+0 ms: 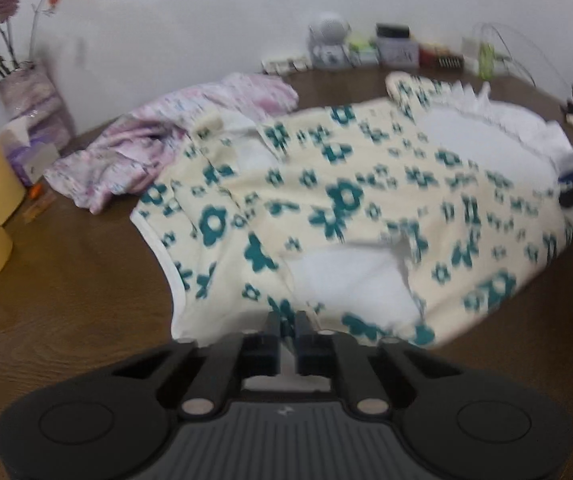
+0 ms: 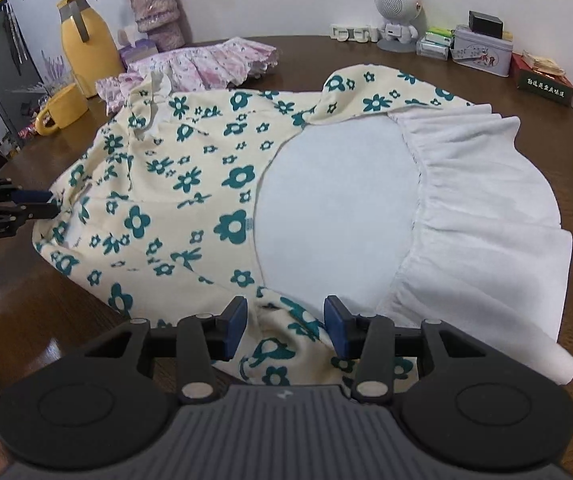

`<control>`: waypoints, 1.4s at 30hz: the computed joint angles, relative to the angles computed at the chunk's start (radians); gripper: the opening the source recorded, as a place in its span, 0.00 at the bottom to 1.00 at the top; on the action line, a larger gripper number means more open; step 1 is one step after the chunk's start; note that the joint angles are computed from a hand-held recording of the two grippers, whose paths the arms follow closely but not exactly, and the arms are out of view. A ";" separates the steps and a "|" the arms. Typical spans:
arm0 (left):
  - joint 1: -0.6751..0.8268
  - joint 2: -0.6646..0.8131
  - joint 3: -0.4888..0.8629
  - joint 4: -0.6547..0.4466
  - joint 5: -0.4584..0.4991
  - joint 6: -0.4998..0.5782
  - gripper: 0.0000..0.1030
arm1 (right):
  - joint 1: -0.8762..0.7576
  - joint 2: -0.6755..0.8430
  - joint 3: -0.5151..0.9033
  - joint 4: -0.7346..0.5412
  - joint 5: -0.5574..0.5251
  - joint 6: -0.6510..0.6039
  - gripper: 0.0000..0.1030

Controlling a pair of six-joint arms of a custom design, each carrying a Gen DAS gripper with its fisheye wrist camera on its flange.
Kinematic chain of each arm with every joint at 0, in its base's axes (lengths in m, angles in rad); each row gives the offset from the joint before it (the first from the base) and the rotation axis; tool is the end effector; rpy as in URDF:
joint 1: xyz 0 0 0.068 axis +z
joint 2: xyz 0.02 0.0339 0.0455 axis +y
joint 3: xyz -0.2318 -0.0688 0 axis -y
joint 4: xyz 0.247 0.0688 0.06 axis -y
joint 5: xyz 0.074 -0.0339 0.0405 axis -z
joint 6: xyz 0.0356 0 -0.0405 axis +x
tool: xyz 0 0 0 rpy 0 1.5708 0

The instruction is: Fold clothes

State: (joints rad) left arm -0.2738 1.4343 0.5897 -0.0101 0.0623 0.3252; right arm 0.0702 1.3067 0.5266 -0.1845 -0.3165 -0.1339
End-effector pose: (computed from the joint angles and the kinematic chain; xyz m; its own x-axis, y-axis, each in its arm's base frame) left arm 0.2586 -0.0749 0.1157 -0.5894 0.4968 -0.6370 0.5251 0.8349 0.1652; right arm 0.2373 0.0278 0.1176 -0.7799 -0.1820 -0.5988 -0.3508 0.9195 0.1774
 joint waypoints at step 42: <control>0.232 0.035 -0.061 0.152 0.273 0.225 0.17 | 0.500 0.777 0.891 0.056 -0.268 0.626 0.01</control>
